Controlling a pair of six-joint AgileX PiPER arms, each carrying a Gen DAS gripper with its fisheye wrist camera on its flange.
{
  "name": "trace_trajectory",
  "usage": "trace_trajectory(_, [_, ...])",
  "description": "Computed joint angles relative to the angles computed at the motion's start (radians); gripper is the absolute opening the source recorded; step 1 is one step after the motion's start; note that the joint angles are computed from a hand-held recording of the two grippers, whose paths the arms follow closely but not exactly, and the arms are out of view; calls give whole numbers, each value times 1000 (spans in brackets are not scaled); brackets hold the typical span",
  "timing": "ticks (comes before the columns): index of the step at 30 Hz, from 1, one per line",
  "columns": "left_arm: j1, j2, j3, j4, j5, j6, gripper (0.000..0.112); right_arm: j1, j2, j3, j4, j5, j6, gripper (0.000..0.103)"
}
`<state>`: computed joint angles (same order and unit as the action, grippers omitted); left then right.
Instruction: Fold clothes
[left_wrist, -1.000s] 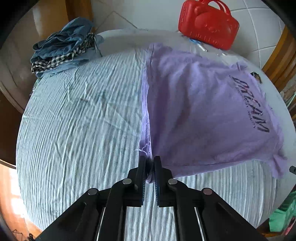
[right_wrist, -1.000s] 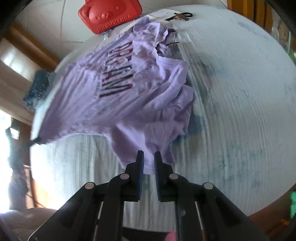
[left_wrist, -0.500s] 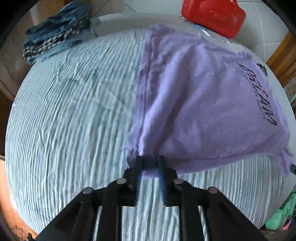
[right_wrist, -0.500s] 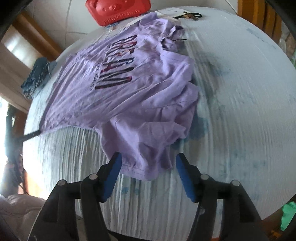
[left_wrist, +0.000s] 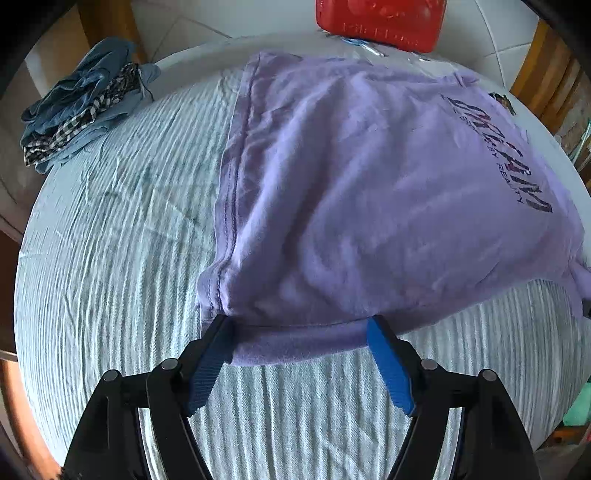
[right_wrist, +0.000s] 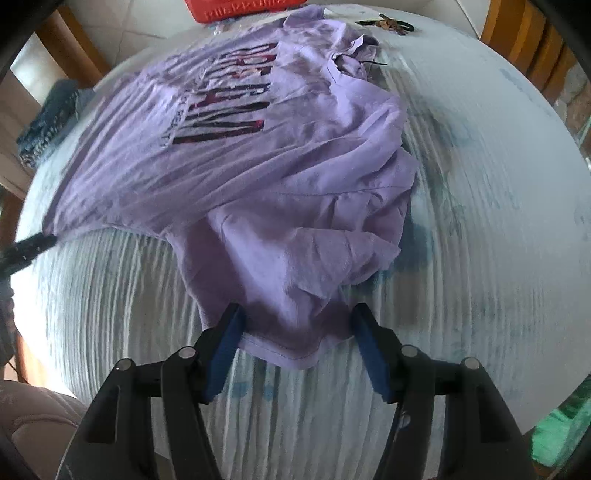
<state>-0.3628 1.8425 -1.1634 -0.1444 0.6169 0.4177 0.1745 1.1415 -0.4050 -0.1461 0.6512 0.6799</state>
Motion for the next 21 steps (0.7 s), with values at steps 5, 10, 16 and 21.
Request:
trace_trajectory(5, [5,-5,-31,39,53,-71,9,-102,-22,-2,52,36,-62,14])
trace_trajectory(10, [23,-20,-134,44,211,-84,5,-185,-106,-71,137,108,-198,9])
trace_trajectory(16, [19,123,-451,19,401,-144,5,-389,-5,-275,278,158,-504,9])
trace_trajectory(21, [-15,262,-695,37,460,-192,7,-493,170,-421,317,108,-635,9])
